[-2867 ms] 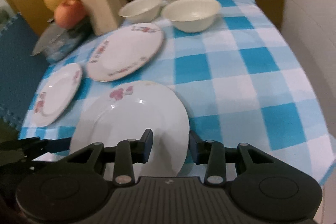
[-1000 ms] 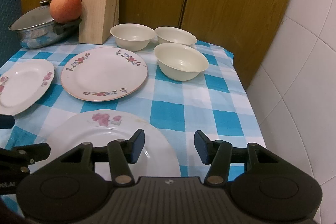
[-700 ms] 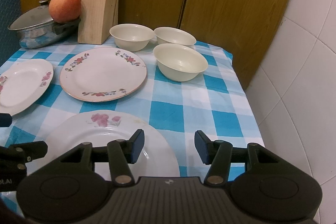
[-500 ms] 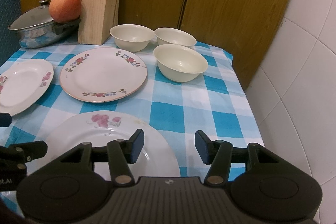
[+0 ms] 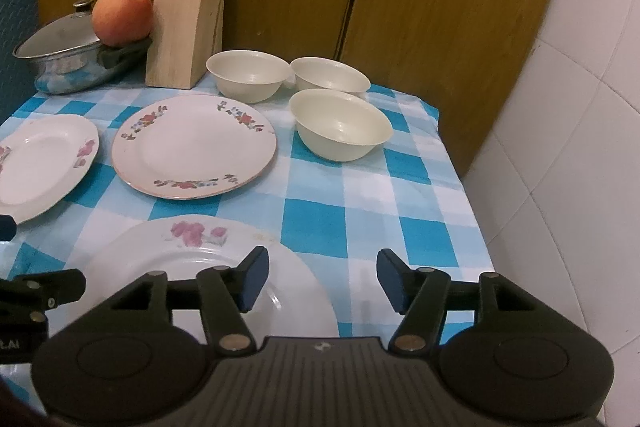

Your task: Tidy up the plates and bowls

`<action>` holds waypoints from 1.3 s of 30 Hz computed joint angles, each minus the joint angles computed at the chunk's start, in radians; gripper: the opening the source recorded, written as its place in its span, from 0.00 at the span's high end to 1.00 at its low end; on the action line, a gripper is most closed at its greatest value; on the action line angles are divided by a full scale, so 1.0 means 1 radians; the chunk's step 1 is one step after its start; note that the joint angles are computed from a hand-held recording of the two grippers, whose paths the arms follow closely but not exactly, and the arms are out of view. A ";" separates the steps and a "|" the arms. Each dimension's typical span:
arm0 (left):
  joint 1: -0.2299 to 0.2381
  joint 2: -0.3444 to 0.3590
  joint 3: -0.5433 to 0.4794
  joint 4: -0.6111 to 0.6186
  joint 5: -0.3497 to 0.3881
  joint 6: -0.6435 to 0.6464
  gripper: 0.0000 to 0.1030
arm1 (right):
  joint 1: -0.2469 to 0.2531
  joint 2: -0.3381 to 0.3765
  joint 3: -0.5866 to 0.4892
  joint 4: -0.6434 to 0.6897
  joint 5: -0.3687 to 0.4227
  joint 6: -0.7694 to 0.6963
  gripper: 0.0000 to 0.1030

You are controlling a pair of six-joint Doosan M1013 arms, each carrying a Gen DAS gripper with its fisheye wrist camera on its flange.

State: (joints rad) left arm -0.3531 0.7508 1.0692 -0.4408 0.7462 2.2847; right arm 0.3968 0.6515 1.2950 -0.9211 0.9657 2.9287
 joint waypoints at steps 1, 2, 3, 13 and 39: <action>0.000 0.000 0.000 0.001 -0.001 -0.001 0.16 | 0.000 0.001 -0.001 0.001 0.003 -0.002 0.48; 0.000 0.000 0.000 0.003 -0.002 -0.002 0.16 | 0.000 0.001 -0.002 0.002 0.004 -0.004 0.48; -0.001 0.000 0.000 0.005 -0.003 -0.003 0.16 | -0.001 0.002 -0.002 0.003 0.006 -0.005 0.48; -0.002 0.002 0.000 0.023 -0.018 -0.021 0.15 | 0.007 0.026 -0.033 -0.032 0.091 -0.044 0.47; -0.002 0.000 0.004 0.029 -0.033 -0.026 0.13 | -0.017 0.007 -0.016 0.089 -0.013 -0.064 0.38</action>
State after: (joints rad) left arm -0.3555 0.7505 1.0737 -0.4119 0.7131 2.2585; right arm 0.3801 0.6584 1.2787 -0.8323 0.9524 2.8646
